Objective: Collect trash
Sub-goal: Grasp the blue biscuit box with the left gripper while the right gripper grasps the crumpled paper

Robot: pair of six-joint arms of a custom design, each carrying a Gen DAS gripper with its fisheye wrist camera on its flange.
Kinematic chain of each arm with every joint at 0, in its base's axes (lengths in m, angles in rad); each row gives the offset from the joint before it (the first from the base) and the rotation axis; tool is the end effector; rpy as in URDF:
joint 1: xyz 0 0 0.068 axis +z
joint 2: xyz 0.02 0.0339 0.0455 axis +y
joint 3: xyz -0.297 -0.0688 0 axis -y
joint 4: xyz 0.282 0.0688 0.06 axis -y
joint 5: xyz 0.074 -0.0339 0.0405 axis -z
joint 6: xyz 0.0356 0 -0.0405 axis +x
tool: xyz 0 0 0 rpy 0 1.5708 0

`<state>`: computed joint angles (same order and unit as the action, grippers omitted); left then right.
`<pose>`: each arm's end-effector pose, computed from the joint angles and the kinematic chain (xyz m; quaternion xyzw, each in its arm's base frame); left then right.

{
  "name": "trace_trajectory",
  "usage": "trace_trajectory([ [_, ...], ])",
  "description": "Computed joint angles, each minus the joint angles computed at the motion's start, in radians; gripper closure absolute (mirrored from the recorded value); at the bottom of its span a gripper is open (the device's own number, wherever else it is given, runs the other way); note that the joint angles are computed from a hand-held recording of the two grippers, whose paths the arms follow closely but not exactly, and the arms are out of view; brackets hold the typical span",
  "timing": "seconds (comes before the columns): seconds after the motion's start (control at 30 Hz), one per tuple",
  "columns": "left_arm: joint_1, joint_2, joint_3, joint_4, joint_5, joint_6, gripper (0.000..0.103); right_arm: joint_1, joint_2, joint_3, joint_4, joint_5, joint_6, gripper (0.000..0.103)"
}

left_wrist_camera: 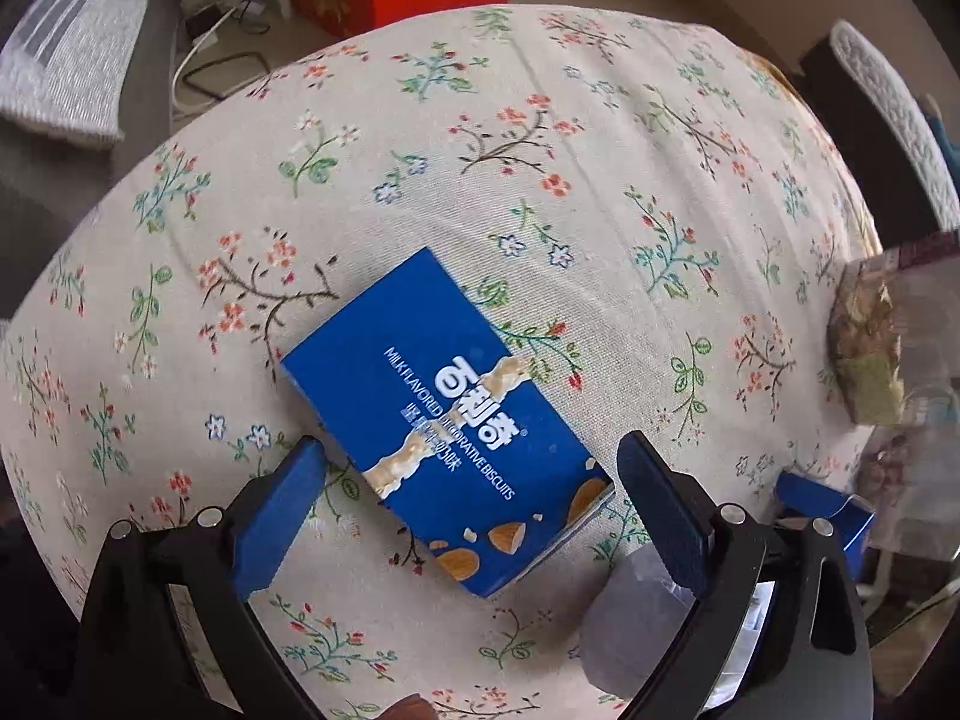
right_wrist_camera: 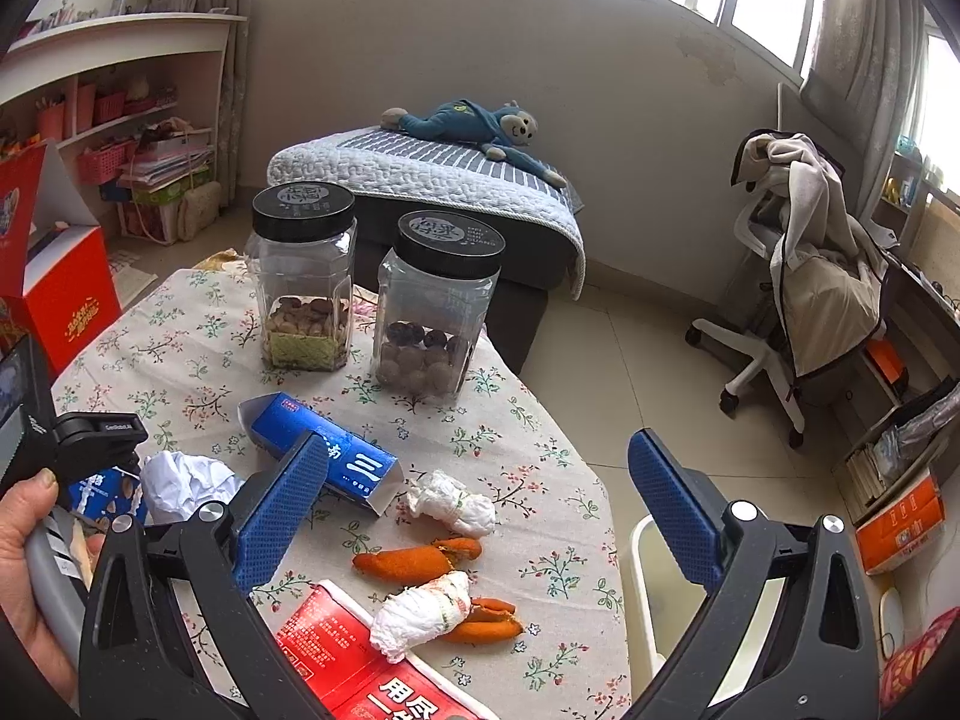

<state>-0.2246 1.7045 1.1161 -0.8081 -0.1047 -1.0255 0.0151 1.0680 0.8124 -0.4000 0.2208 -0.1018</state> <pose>0.3386 -0.0735 0.1935 -0.3920 0.9144 -0.0086 0.1010 0.2512 -0.0040 0.2942 -0.0035 0.8930 -0.1178 0.4344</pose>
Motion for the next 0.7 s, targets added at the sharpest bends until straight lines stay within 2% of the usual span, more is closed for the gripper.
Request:
trace_trajectory([
  [0.03, -0.011, 0.008, 0.008, -0.01, -0.015, 0.04, 0.01, 0.005, 0.017, 0.008, -0.008, -0.01, -0.003, 0.007],
  [0.1, -0.032, -0.017, -0.012, -0.009, -0.055, 0.098, 0.026, 0.027, 0.059, 0.026, -0.026, -0.028, -0.003, 0.007],
  [0.2, -0.034, -0.076, -0.055, 0.024, -0.039, 0.227, 0.04, 0.079, 0.122, 0.042, -0.039, -0.052, 0.007, 0.007],
  [0.27, -0.015, -0.112, -0.082, 0.044, -0.004, 0.295, 0.041, 0.121, 0.171, 0.061, -0.064, -0.089, 0.012, 0.007],
  [0.37, 0.016, -0.148, -0.08, 0.046, -0.02, 0.408, 0.043, 0.193, 0.238, 0.084, -0.098, -0.144, 0.012, 0.007],
  [0.53, 0.044, -0.291, -0.119, 0.037, -0.074, 0.555, 0.042, 0.333, 0.33, 0.087, -0.046, -0.084, 0.02, 0.007],
  [0.67, 0.138, -0.337, -0.133, 0.045, -0.01, 0.652, 0.042, 0.363, 0.41, 0.098, -0.025, -0.072, 0.035, 0.007],
  [0.7, 0.149, -0.345, -0.136, 0.041, 0.005, 0.659, 0.042, 0.354, 0.423, 0.098, -0.022, -0.101, 0.046, 0.014],
])
